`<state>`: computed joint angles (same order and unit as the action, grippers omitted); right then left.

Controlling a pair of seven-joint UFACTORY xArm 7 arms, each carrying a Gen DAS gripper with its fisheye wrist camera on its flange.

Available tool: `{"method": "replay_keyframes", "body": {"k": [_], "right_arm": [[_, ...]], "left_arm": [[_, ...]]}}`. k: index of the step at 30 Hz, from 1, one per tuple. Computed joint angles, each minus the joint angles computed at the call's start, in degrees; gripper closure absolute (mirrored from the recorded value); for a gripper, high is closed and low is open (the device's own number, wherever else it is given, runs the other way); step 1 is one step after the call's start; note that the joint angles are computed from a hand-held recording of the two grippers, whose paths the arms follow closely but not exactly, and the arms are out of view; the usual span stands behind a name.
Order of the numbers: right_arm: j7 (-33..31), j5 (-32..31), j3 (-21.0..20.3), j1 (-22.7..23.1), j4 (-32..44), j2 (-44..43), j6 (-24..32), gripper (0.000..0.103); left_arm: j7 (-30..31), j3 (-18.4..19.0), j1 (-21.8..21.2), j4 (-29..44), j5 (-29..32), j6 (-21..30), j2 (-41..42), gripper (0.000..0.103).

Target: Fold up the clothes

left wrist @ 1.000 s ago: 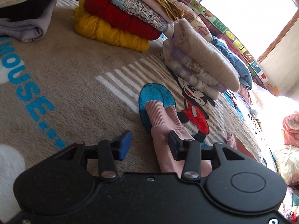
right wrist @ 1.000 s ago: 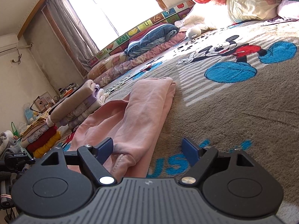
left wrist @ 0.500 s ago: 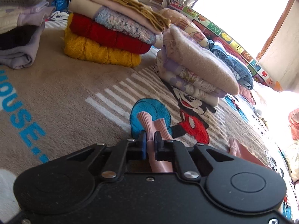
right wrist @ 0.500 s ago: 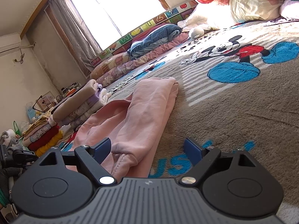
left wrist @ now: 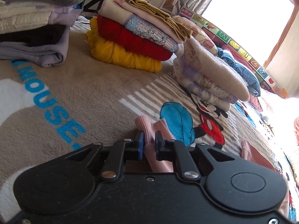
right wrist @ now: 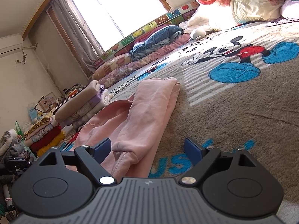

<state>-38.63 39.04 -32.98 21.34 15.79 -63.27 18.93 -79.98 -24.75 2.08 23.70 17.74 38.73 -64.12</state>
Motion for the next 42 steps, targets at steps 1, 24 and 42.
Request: {"method": "replay_keyframes", "body": {"k": [1, 24, 42], "right_arm": [[0.02, -0.03, -0.01, 0.01, 0.00, -0.01, -0.01, 0.018], [8.38, -13.09, 22.19, 14.54, -4.77, -12.77, 3.80, 0.018], [14.90, -13.66, 24.41, 18.13, -6.25, -9.61, 2.94, 0.018]], "left_arm": [[0.14, 0.02, 0.61, -0.17, 0.71, 0.12, -0.77, 0.088], [52.73, 25.21, -14.50, -1.64, -3.87, -12.85, 5.50, 0.072], [76.08, 33.99, -18.89, -3.18, -18.28, -15.40, 7.00, 0.087]]}}
